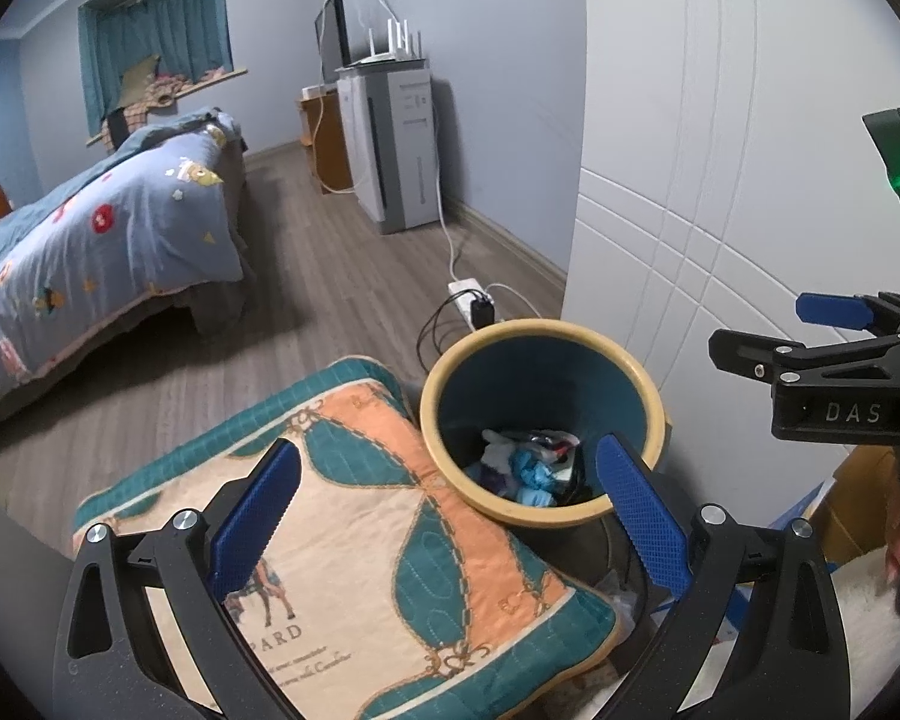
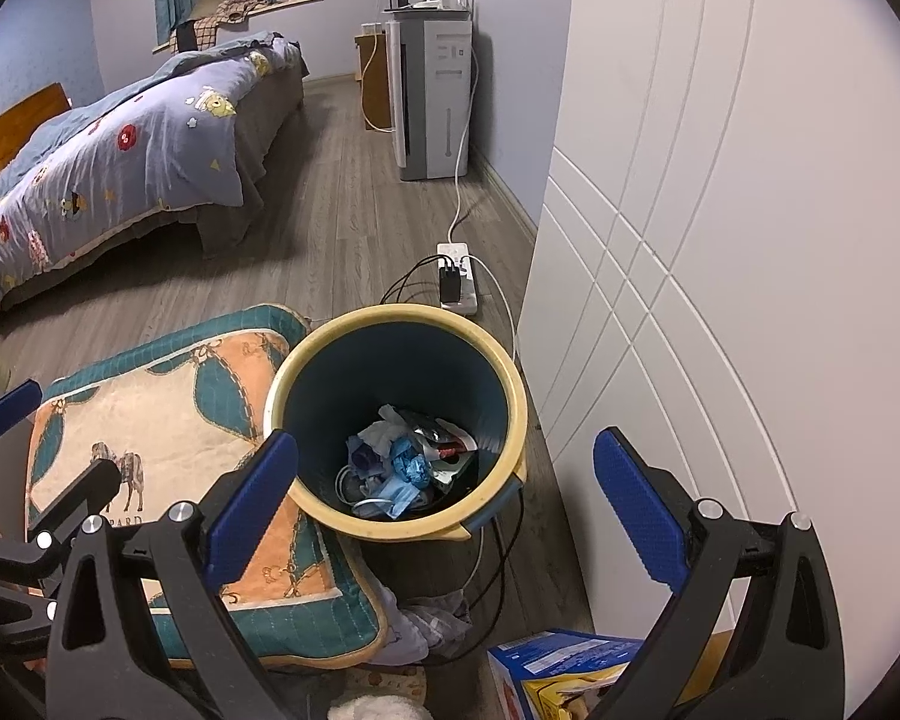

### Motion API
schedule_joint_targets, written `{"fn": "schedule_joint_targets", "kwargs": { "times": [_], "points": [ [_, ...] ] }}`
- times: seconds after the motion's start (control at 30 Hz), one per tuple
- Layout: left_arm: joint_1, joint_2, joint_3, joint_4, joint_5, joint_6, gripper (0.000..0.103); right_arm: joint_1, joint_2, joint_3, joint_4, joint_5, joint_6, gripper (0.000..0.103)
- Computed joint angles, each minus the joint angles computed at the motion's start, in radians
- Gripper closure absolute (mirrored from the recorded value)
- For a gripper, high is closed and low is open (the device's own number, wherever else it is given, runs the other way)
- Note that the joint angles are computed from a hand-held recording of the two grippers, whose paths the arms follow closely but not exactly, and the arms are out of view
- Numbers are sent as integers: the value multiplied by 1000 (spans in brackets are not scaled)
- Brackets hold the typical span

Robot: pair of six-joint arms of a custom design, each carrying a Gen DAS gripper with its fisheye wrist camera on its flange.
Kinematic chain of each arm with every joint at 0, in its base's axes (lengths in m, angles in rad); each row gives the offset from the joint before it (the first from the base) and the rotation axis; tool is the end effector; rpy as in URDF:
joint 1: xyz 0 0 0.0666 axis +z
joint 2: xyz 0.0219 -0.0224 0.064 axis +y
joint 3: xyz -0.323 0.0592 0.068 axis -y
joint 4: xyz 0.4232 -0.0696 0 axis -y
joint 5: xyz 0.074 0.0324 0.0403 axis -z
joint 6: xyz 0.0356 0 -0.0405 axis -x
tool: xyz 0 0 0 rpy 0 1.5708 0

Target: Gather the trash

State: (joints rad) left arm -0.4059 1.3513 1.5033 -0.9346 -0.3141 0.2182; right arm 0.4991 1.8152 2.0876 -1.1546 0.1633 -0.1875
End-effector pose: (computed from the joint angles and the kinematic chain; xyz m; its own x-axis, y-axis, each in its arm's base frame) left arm 0.4751 -0.1927 0.4485 -0.6702 0.0639 -0.7394 0.0299 0.9978 0.0592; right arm 0.5674 0.3022 0.4570 -0.7372 -0.1924 -0.6477 -0.2485 0.9686 -0.0049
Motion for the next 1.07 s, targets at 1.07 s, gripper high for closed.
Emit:
{"fn": "schedule_joint_targets", "kwargs": {
  "times": [1.07],
  "points": [
    [16, -23, -25, -7, 28, -40, 5, 26, 16, 23, 9, 94, 19, 6]
  ]
}}
